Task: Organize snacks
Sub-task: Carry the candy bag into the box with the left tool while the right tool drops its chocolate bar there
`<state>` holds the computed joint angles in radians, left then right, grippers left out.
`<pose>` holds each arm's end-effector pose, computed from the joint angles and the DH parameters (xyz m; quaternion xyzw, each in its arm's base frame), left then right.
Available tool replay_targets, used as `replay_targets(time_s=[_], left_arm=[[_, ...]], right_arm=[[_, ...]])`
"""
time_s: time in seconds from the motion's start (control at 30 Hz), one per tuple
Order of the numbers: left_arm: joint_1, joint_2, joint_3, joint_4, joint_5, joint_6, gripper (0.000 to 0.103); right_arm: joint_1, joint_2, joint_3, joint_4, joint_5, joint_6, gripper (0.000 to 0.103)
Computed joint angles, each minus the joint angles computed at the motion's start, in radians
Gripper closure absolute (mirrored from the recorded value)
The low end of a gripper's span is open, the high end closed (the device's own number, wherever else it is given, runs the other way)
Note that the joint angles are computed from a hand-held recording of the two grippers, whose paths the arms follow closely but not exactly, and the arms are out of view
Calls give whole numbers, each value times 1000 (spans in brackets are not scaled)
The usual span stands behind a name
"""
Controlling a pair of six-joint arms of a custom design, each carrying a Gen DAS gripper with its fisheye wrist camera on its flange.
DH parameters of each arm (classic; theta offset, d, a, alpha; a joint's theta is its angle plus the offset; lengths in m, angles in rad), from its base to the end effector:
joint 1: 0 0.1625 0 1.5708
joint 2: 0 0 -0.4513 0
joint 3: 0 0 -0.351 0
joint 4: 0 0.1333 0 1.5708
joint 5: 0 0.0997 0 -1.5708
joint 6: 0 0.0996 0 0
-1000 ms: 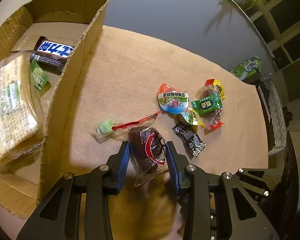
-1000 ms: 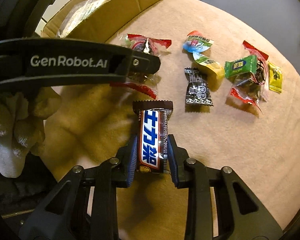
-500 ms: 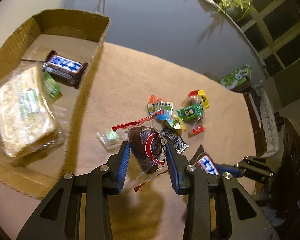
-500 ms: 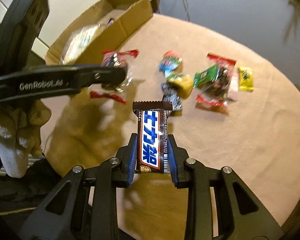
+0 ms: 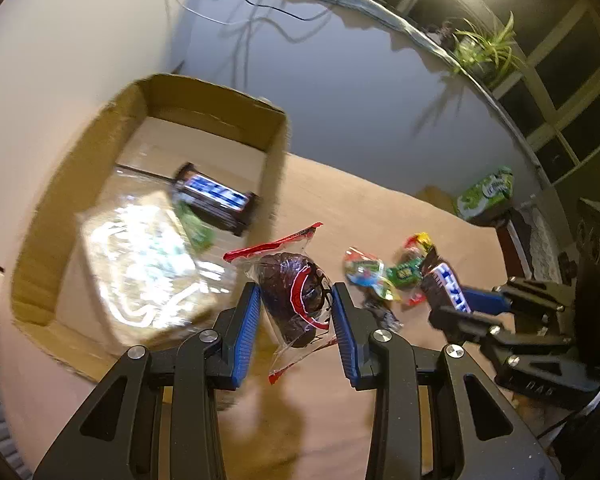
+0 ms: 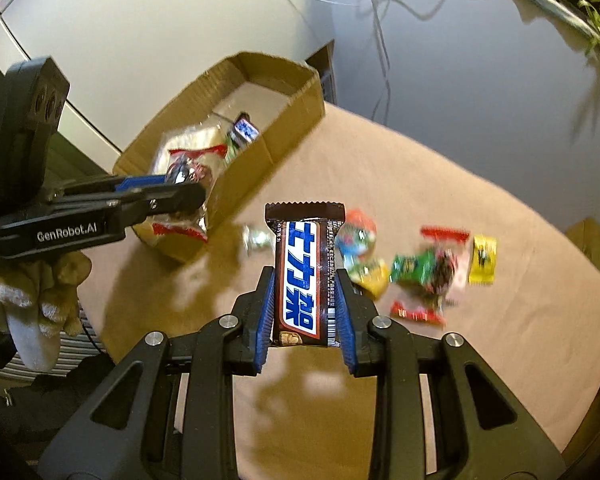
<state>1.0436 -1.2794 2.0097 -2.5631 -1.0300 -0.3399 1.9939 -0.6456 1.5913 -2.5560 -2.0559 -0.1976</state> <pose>-0.0968 -0.5332 0.3040 0.0546 0.9545 -0.2255 0.1874 0.3539 -0.5743 0.0653 0.2919 -0.9256 0.0461 0.2365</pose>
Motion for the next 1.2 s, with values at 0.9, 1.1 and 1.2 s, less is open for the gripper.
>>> replay_targets(time_s=[0.9, 1.1, 1.2], left_arm=[[100, 41, -158, 54, 121, 49, 68], [117, 64, -196, 78, 126, 58, 68], [123, 72, -212, 91, 128, 60, 68]], right_arm=[[19, 351, -574, 251, 14, -38, 74], [13, 415, -687, 310, 7, -26, 74], [9, 439, -731, 338, 10, -22, 74]])
